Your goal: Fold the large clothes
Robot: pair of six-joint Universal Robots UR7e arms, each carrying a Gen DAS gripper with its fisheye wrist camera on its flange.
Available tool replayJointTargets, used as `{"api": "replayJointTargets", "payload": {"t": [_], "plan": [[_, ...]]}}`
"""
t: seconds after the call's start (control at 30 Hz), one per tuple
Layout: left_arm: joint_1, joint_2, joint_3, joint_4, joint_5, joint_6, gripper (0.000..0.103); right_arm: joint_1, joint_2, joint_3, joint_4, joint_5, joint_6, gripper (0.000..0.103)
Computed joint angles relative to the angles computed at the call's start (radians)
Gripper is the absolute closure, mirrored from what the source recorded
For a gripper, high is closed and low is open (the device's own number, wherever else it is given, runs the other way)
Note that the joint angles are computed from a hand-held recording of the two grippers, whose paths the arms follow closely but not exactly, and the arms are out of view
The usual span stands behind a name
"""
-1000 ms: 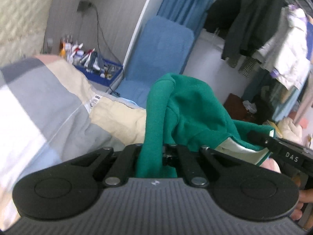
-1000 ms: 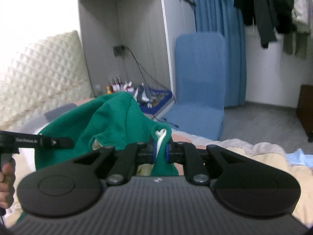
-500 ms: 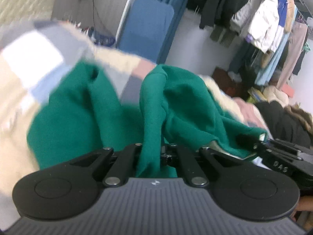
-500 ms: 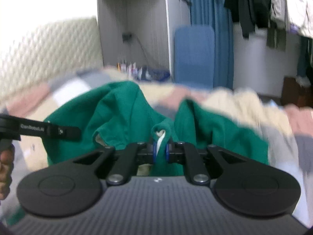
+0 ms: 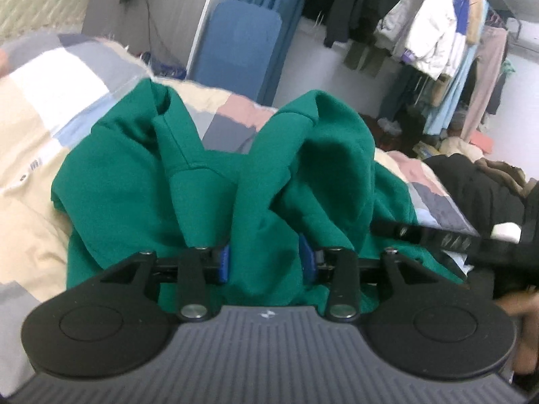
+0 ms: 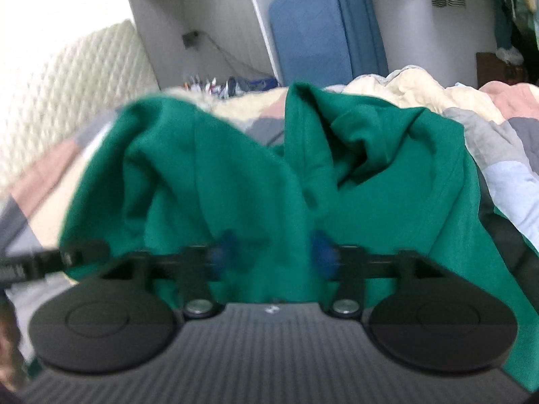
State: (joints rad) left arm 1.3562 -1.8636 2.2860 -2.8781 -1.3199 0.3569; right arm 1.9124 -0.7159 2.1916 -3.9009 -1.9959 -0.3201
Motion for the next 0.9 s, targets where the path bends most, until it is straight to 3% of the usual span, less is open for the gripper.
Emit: {"api": "replayJointTargets", "payload": {"t": [0.13, 0.27, 0.4, 0.5, 0.57, 0.67, 0.7, 0.77, 0.83, 0.9], "plan": [[0.051, 0.026, -0.009, -0.055, -0.078, 0.023, 0.055, -0.006, -0.026, 0.022, -0.042, 0.08, 0.018, 0.029], [0.076, 0.053, -0.039, -0.042, -0.105, 0.033, 0.055, 0.012, -0.02, -0.016, -0.04, 0.159, 0.003, 0.021], [0.114, 0.088, -0.072, -0.027, -0.162, 0.007, 0.055, 0.031, 0.005, -0.132, 0.075, 0.19, 0.015, 0.021], [0.133, 0.108, -0.089, -0.009, -0.183, -0.009, 0.055, 0.053, 0.055, -0.232, 0.136, 0.15, -0.002, 0.02], [0.138, 0.116, -0.094, -0.007, -0.184, 0.0, 0.055, 0.058, 0.087, -0.3, 0.221, 0.117, -0.01, 0.02], [0.148, 0.124, -0.104, -0.001, -0.202, -0.006, 0.055, 0.044, 0.102, -0.367, 0.407, 0.096, 0.053, 0.023], [0.152, 0.127, -0.11, 0.002, -0.211, -0.01, 0.055, 0.039, 0.103, -0.378, 0.454, 0.094, 0.066, 0.029], [0.157, 0.132, -0.12, 0.011, -0.222, -0.019, 0.055, 0.049, 0.106, -0.392, 0.512, 0.05, 0.043, 0.071], [0.165, 0.132, -0.133, 0.026, -0.246, -0.025, 0.055, 0.065, 0.098, -0.377, 0.534, 0.005, 0.011, 0.09], [0.175, 0.122, -0.139, 0.041, -0.282, -0.027, 0.055, 0.083, 0.073, -0.333, 0.51, 0.004, -0.021, 0.094]]}}
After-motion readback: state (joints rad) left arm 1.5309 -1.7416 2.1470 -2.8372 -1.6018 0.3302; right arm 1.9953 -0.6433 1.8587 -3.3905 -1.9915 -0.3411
